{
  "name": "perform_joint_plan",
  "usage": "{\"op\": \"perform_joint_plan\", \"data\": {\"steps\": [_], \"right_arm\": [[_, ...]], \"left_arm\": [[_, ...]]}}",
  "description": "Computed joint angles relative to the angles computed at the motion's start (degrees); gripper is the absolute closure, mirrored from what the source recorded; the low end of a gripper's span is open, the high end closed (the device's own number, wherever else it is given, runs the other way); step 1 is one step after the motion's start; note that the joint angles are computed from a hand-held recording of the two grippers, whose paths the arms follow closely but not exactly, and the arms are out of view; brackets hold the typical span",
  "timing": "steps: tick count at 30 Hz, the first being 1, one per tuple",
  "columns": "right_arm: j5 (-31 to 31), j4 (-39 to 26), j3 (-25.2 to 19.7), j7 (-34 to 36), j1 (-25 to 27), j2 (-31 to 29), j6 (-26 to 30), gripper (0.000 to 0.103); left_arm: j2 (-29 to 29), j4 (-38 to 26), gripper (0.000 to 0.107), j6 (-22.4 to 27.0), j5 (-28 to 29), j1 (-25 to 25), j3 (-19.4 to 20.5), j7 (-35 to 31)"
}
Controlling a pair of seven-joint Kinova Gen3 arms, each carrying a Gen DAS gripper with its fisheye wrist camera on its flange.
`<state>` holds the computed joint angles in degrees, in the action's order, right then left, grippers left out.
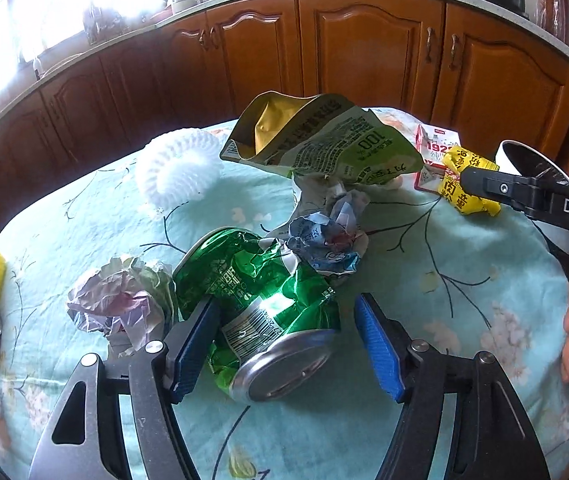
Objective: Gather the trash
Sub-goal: 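Grasp the green crushed can with the left tool while the right tool grasps the yellow chip bag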
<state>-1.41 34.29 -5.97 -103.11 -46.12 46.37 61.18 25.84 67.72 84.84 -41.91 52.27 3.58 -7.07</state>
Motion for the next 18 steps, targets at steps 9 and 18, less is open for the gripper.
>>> {"op": "perform_joint_plan", "data": {"steps": [9,18], "right_arm": [[0.4,4.2,0.1,-0.1,0.1,-1.8,-1.8,0.070],[-2.3,18.7,-3.3,0.0,3.3,-10.7,-10.4,0.073]], "left_arm": [[-1.2,2.8,0.070,-0.6,-3.6,2.8,0.2,3.3],[-8.4,11.6,0.078,-5.6,-9.8,4.5,3.6,17.7]]}}
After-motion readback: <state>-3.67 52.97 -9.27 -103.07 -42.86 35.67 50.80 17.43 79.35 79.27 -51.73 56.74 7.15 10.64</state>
